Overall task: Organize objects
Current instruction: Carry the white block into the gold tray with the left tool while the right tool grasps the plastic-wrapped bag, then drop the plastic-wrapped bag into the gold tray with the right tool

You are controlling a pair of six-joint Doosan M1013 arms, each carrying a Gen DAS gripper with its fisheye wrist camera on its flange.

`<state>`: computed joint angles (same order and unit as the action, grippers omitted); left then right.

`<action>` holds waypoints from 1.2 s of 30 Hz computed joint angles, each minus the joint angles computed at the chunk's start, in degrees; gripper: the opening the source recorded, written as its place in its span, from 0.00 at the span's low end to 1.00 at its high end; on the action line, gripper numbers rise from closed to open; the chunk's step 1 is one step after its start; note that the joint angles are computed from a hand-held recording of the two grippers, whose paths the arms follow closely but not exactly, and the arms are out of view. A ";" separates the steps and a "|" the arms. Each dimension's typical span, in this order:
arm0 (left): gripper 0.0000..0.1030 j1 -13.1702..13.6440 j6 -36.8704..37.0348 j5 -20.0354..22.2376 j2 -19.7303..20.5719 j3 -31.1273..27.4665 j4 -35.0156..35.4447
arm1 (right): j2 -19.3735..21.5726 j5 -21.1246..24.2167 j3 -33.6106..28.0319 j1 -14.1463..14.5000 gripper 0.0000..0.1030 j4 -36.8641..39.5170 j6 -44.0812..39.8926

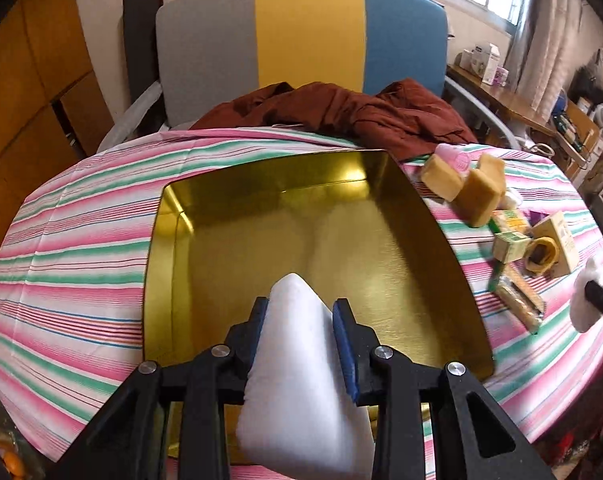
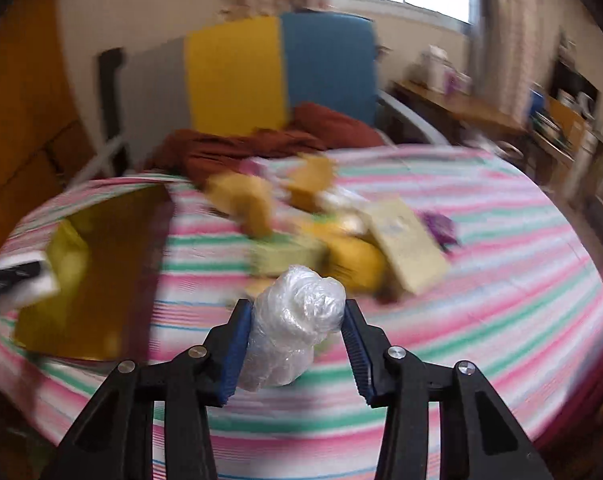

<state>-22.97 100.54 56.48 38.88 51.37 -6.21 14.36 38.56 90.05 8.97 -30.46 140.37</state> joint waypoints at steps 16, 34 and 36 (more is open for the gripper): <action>0.80 -0.61 -13.67 -2.08 2.13 -0.36 20.09 | 12.92 2.15 -16.16 3.77 0.50 21.09 -28.77; 0.86 -3.27 2.34 -1.78 -1.36 3.01 0.41 | 0.92 4.98 2.77 -2.01 0.55 -7.34 2.68; 0.86 -4.29 4.09 -1.13 -1.60 3.45 0.42 | 0.09 3.90 3.93 -4.47 0.55 -6.30 3.68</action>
<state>-27.26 104.63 55.34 37.28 54.81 -5.79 14.45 42.46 93.98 4.50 -36.76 144.05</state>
